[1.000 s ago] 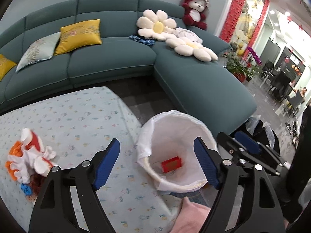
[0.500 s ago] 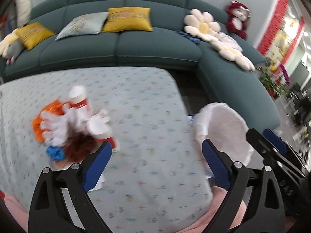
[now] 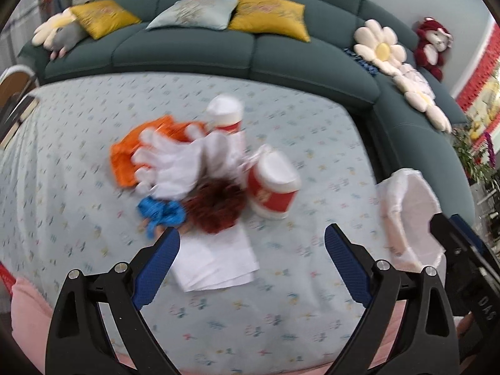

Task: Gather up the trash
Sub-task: 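Return both tools to the pile and lower the left gripper onto the white tissue, then grasp the white tissue with the left gripper while the right gripper grasps the dark red scrunchie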

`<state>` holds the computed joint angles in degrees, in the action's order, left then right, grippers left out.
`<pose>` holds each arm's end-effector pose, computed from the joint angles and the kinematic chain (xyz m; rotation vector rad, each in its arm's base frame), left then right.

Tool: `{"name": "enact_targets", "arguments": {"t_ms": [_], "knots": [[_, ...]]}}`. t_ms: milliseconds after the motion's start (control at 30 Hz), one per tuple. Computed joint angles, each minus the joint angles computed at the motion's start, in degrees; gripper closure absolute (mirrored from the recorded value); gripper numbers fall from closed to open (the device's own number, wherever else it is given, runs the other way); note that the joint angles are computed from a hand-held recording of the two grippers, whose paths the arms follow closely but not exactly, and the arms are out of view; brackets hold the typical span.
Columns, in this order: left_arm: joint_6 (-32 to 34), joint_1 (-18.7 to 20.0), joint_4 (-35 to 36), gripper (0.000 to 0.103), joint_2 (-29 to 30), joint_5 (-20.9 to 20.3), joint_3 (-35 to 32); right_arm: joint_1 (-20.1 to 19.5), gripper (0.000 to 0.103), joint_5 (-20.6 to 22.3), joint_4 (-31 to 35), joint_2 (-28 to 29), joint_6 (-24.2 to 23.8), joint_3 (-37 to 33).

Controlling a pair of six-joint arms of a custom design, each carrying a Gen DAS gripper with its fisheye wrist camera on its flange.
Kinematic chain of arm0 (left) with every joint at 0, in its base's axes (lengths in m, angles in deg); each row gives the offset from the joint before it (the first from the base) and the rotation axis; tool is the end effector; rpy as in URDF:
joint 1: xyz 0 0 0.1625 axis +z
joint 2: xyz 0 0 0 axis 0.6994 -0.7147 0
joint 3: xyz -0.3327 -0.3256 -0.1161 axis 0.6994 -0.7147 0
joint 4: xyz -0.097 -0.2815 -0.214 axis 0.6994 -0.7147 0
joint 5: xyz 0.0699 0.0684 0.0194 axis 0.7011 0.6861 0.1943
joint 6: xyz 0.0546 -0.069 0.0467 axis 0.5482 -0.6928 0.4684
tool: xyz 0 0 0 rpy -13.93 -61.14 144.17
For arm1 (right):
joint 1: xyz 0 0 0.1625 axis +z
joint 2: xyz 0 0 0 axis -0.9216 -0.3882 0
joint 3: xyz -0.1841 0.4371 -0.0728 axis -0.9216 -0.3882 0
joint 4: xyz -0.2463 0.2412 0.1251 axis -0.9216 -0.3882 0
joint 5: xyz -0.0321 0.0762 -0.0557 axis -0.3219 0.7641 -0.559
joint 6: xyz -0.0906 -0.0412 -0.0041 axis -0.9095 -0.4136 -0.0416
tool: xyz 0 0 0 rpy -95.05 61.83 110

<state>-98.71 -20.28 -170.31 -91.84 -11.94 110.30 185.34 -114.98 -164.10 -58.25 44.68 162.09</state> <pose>-0.2085 -0.3224 0.2310 -0.3764 2.2241 -0.9518 0.3057 -0.3867 0.1541 0.8770 -2.4781 0.6708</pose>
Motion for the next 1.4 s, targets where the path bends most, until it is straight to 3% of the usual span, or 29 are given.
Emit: {"name": "enact_targets", "arguments": {"t_ms": [167,300,633,833,967,1067,1267,1400], "knots": [[-2.9,1.3,-1.2,0.014,-2.8,-3.4,3.8,1.2,0.039,-0.3,0.6,2.6,1.0,0.1],[-2.6,3.5,-6.1,0.014,-4.0,-6.1,7.3,2.2,0.039,-0.4,1.5,4.8,1.4,-0.6],[4.8,10.0,-21.4,0.018,-1.8,-9.0,12.5,3.5,0.039,-0.6,3.9,8.6,2.2,-2.4],[7.2,12.1,-26.4,0.041,-1.7,-10.1,14.5,3.7,0.039,-1.2,5.0,10.4,2.6,-3.4],[9.4,11.8,-28.9,0.077,-3.0,-10.4,15.5,3.5,0.039,-0.7,6.3,11.7,3.5,-4.2],[9.0,10.0,-26.9,0.091,-5.2,-10.3,15.7,3.7,0.039,-0.2,7.1,12.8,3.4,-5.2],[7.2,7.1,-20.8,0.092,-8.8,-10.5,14.5,4.0,0.039,1.7,9.8,15.5,3.5,-8.5],[6.2,6.2,-17.1,0.092,-11.3,-11.3,14.3,4.2,0.045,3.8,13.1,18.0,3.9,-11.5]]}}
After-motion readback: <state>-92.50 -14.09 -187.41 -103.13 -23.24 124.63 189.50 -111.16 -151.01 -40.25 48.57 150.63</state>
